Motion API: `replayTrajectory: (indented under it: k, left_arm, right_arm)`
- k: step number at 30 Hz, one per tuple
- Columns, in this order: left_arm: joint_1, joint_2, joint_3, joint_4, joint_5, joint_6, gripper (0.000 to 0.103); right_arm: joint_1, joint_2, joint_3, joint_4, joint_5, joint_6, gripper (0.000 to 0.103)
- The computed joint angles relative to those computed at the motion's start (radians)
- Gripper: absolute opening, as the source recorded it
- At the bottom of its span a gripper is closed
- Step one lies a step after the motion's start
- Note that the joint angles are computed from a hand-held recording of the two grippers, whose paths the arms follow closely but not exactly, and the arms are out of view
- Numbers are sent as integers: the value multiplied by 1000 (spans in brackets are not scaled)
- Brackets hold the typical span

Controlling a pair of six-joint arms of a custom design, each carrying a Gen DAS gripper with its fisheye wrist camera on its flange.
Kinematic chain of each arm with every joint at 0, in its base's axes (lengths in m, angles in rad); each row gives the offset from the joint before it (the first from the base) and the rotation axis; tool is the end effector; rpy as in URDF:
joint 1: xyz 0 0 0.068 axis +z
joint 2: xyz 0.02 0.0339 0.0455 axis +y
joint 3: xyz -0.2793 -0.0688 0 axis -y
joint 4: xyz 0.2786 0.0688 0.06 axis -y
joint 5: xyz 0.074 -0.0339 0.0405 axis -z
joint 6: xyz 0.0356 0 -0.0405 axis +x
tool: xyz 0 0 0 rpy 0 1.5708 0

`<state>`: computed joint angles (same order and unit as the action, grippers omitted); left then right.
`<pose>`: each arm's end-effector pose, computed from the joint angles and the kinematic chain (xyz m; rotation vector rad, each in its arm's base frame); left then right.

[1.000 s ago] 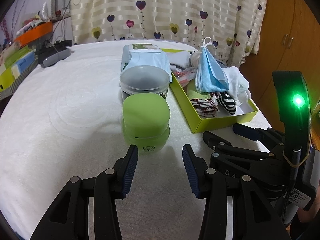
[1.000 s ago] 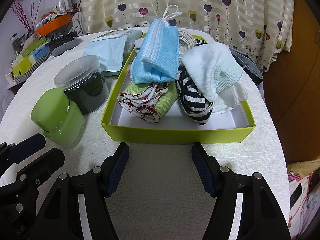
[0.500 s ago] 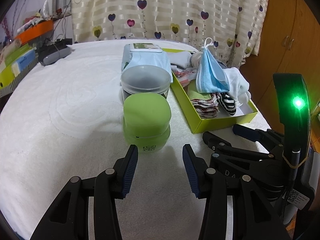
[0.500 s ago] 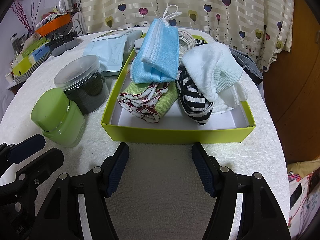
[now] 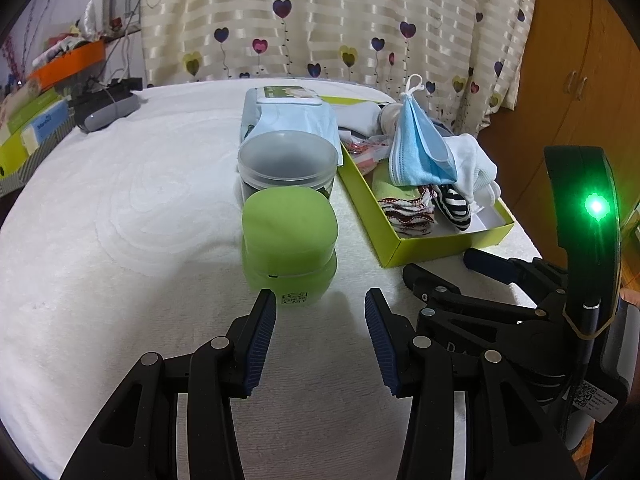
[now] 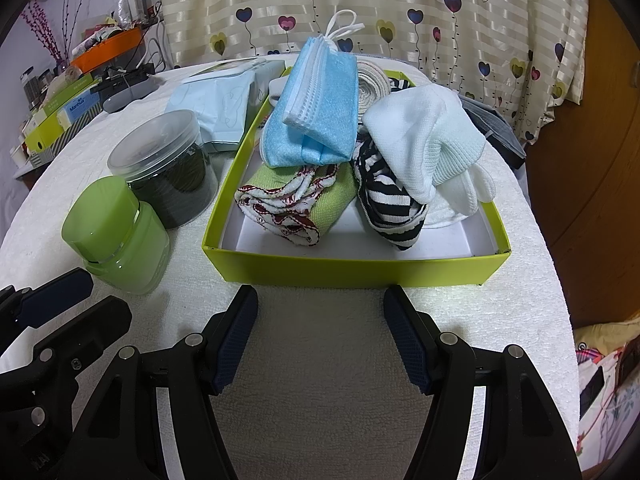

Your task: Organize soft objects

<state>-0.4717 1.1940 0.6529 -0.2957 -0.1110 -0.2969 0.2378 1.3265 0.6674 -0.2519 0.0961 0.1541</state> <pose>0.2336 -0.1147 0.1999 0.1592 2.4076 -0.2234 0.2695 0.0618 0.1749 -0.0629 2.4757 0.0483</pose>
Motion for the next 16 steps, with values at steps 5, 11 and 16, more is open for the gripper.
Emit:
replayTrajectory:
  k: [5, 11, 16]
  left_arm:
    - [-3, -1, 1, -1, -2, -1, 44]
    - [-3, -1, 2, -2, -3, 0, 44]
    - [-7, 1, 7, -9, -3, -6, 44]
  right_arm:
    - [0, 0, 0, 0, 0, 0, 66]
    - [-1, 0, 0, 0, -1, -1, 66]
    - [0, 0, 0, 0, 0, 0, 66]
